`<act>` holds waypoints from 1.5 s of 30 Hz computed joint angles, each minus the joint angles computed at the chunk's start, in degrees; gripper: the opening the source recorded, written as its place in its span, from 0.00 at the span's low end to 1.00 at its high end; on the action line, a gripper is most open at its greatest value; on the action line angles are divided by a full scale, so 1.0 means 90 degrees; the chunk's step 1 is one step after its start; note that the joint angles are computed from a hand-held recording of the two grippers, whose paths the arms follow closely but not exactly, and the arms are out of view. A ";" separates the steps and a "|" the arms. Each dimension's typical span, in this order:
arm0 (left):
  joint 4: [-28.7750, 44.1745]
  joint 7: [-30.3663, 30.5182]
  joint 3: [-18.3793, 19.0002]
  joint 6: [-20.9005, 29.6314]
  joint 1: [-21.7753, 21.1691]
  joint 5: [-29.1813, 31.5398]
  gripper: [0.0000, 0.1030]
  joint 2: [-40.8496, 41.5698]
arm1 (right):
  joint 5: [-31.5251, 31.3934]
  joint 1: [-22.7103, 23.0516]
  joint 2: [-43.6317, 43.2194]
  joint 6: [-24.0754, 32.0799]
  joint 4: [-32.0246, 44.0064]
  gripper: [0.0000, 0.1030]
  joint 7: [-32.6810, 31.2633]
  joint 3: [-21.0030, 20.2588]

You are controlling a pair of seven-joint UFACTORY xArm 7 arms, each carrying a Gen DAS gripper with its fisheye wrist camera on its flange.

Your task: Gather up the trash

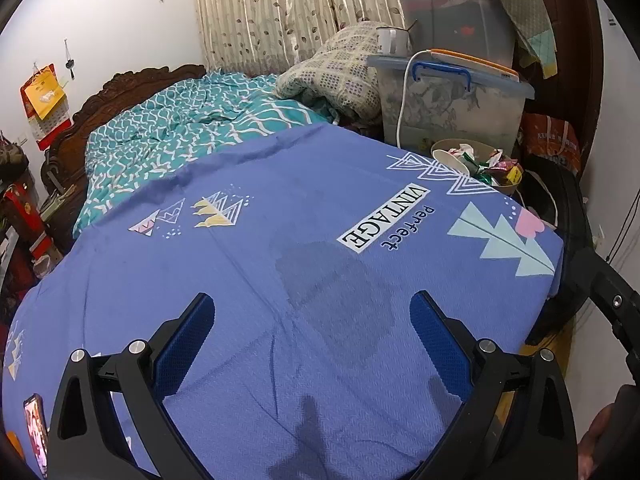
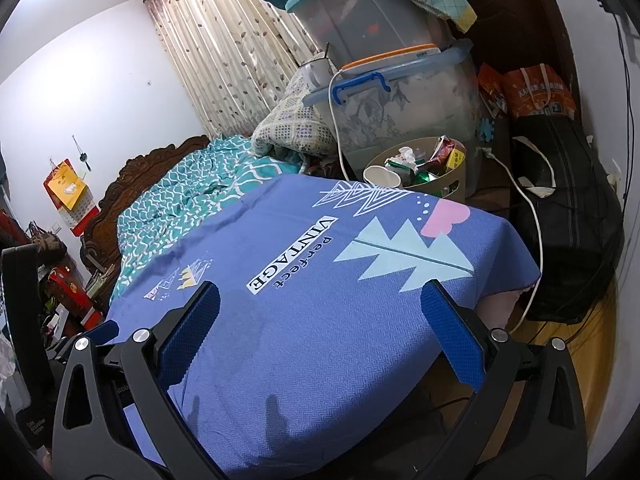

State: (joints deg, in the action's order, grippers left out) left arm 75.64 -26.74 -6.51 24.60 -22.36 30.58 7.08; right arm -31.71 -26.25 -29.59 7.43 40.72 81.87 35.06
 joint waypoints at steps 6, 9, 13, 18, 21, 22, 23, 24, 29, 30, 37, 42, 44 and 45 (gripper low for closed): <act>-0.0035 -0.0219 0.0037 0.0004 -0.0052 0.0326 0.92 -0.0022 | -0.0008 0.0023 -0.0002 0.0015 0.0001 0.97 0.0008 -0.0018; -0.0031 -0.0248 0.0024 0.0025 -0.0040 0.0363 0.92 -0.0022 | -0.0022 0.0030 0.0015 0.0016 -0.0007 0.97 0.0017 -0.0015; -0.0005 -0.0302 0.0031 0.0064 -0.0044 0.0436 0.92 0.0000 | -0.0062 0.0016 0.0081 -0.0024 0.0000 0.97 0.0028 0.0014; 0.0093 -0.0523 0.0057 0.0233 -0.0083 0.0659 0.92 0.0055 | -0.0081 0.0093 0.0179 -0.0039 0.0036 0.97 -0.0034 -0.0040; 0.0159 -0.0763 0.0090 0.0404 -0.0152 0.0943 0.92 0.0085 | -0.0093 0.0165 0.0244 -0.0008 0.0060 0.97 -0.0059 -0.0082; 0.0172 -0.0890 0.0104 0.0463 -0.0184 0.1099 0.92 0.0088 | -0.0100 0.0185 0.0245 0.0009 0.0060 0.97 -0.0050 -0.0092; 0.0170 -0.0973 0.0106 0.0490 -0.0198 0.1197 0.92 0.0085 | -0.0118 0.0187 0.0243 0.0011 0.0061 0.97 -0.0030 -0.0095; 0.0170 -0.1010 0.0100 0.0500 -0.0198 0.1249 0.92 0.0083 | -0.0134 0.0188 0.0245 0.0015 0.0062 0.97 -0.0009 -0.0092; 0.0149 -0.0966 0.0060 0.0457 -0.0141 0.1195 0.92 0.0059 | -0.0210 0.0207 0.0268 0.0023 0.0076 0.97 0.0043 -0.0117; 0.0131 -0.0916 0.0050 0.0427 -0.0120 0.1120 0.92 0.0047 | -0.0210 0.0239 0.0267 0.0041 0.0076 0.97 0.0041 -0.0143; 0.0101 -0.0866 0.0030 0.0392 -0.0107 0.1092 0.92 0.0030 | -0.0310 0.0289 0.0282 0.0068 0.0083 0.97 0.0107 -0.0172; 0.0103 -0.0824 0.0028 0.0381 -0.0109 0.1052 0.92 0.0032 | -0.0380 0.0321 0.0298 0.0100 0.0106 0.97 0.0171 -0.0193; 0.0105 -0.0838 0.0032 0.0390 -0.0114 0.1066 0.92 0.0031 | -0.0416 0.0324 0.0304 0.0100 0.0110 0.97 0.0202 -0.0194; 0.0108 -0.0857 0.0035 0.0399 -0.0119 0.1087 0.92 0.0031 | -0.0425 0.0342 0.0313 0.0103 0.0114 0.97 0.0197 -0.0216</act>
State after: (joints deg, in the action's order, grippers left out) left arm 76.61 -34.46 -6.19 28.19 -23.43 40.36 7.35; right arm -35.54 -23.18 -26.77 8.35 41.75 83.65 33.12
